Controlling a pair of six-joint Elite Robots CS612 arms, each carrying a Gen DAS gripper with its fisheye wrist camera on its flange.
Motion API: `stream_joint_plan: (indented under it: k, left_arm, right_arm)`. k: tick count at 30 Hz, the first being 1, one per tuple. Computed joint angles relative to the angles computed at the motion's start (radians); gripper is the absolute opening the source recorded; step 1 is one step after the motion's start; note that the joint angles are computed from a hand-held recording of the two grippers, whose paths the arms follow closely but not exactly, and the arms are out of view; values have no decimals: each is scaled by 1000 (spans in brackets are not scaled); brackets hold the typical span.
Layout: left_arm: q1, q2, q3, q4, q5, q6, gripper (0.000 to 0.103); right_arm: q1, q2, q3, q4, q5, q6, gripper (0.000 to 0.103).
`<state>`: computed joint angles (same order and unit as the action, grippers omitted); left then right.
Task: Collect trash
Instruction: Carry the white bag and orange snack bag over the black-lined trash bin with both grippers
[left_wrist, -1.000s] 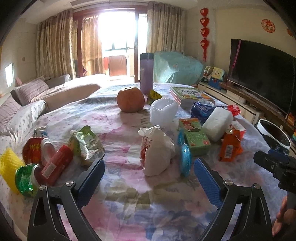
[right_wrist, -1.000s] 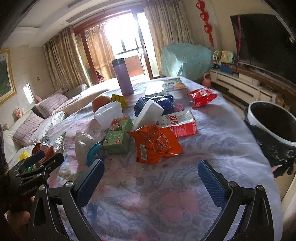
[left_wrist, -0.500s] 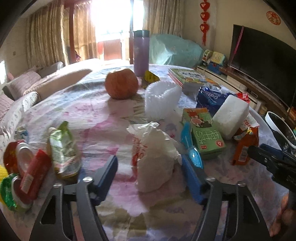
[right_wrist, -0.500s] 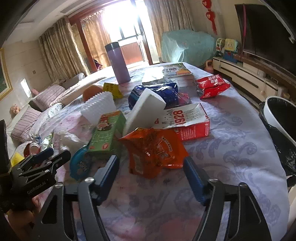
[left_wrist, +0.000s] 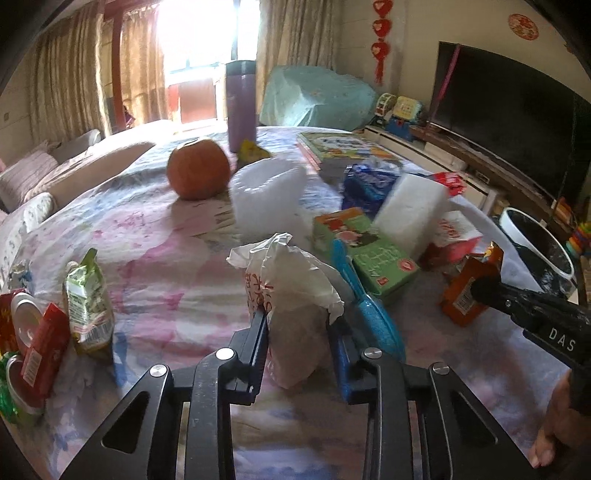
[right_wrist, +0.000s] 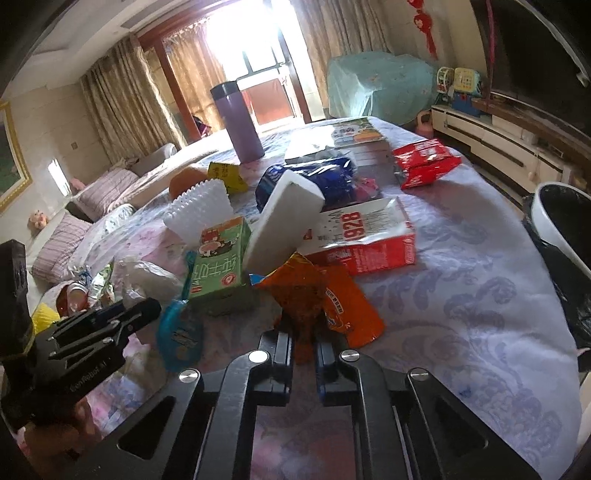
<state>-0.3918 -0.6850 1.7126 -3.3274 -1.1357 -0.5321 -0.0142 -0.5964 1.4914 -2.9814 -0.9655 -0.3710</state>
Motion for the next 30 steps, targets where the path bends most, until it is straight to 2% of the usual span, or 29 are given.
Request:
stream_joint_plan:
  k: [16, 30]
  left_arm:
    - [-55, -6, -37, -29, -86, 130, 29]
    - [-62, 37, -167, 55, -167, 220, 29]
  right_arm:
    - [-81, -20, 29, -86, 4, 83, 8]
    - [-137, -24, 26, -124, -23, 133, 8]
